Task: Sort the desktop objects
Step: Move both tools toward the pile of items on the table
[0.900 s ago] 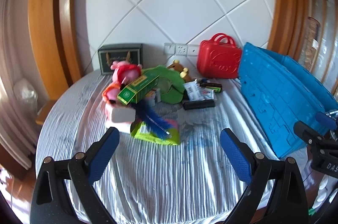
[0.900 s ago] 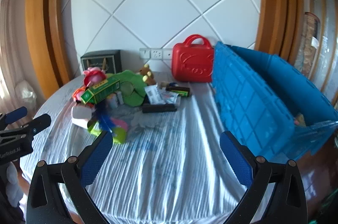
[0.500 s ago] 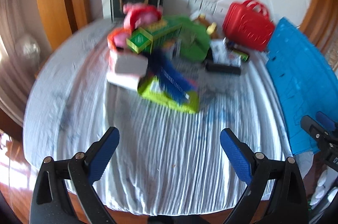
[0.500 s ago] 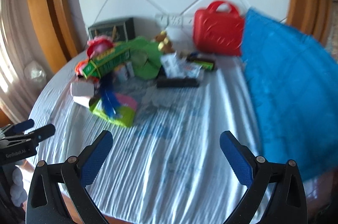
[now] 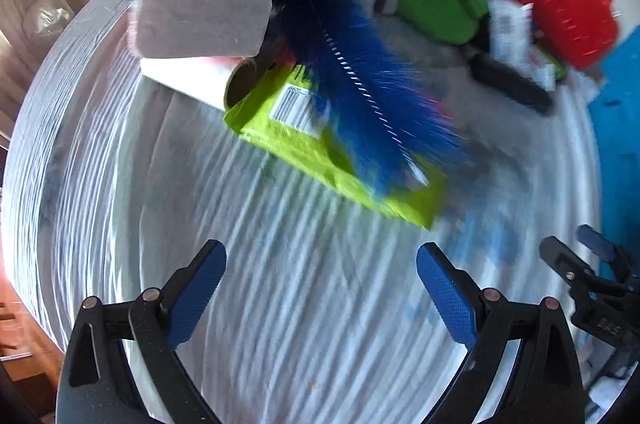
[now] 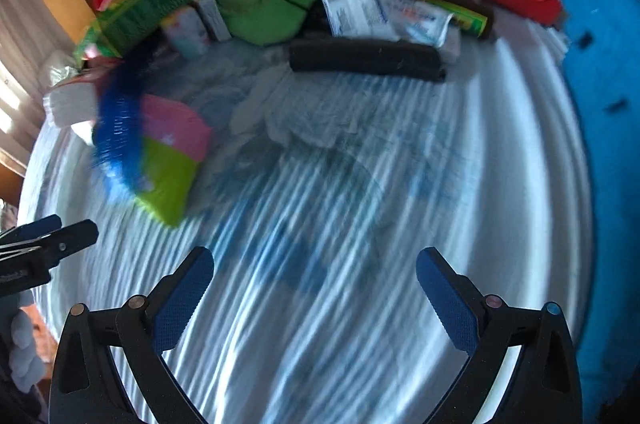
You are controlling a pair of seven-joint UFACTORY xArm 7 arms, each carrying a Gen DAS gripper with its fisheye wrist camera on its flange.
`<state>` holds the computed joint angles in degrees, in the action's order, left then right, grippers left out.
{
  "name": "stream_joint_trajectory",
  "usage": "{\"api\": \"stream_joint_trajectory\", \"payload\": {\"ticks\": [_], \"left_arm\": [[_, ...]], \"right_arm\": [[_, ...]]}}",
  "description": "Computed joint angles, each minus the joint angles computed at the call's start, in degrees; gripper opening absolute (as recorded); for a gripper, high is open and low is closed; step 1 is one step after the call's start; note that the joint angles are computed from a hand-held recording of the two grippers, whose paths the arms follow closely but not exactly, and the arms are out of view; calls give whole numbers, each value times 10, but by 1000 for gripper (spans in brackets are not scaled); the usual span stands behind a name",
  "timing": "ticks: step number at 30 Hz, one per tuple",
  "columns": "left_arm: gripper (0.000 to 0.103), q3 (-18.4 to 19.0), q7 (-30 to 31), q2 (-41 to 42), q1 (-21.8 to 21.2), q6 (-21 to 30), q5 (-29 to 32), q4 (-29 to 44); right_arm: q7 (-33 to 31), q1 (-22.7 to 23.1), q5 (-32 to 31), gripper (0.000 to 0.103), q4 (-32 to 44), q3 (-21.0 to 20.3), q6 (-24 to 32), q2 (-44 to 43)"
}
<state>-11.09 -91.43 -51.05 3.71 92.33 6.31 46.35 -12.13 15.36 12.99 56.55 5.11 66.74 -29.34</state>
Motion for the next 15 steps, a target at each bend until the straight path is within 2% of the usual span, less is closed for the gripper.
{"api": "stream_joint_trajectory", "payload": {"ticks": [2, 5, 11, 12, 15], "left_arm": [[97, 21, 14, 9, 6, -8, 4, -18], [97, 34, 33, 13, 12, -20, 16, -34], [97, 45, 44, -34, 27, -100, 10, -94], [100, 57, 71, -52, 8, -115, 13, -111], [103, 38, 80, -55, 18, -119, 13, -116]], "right_arm": [[-2, 1, -6, 102, 1, 7, -19, 27], [-4, 3, -15, 102, 1, 13, -44, 55], [2, 8, -31, 103, -15, 22, -75, 65], [1, 9, -36, 103, -19, 23, -79, 62], [7, 10, -53, 103, -33, 28, -90, 48]]}}
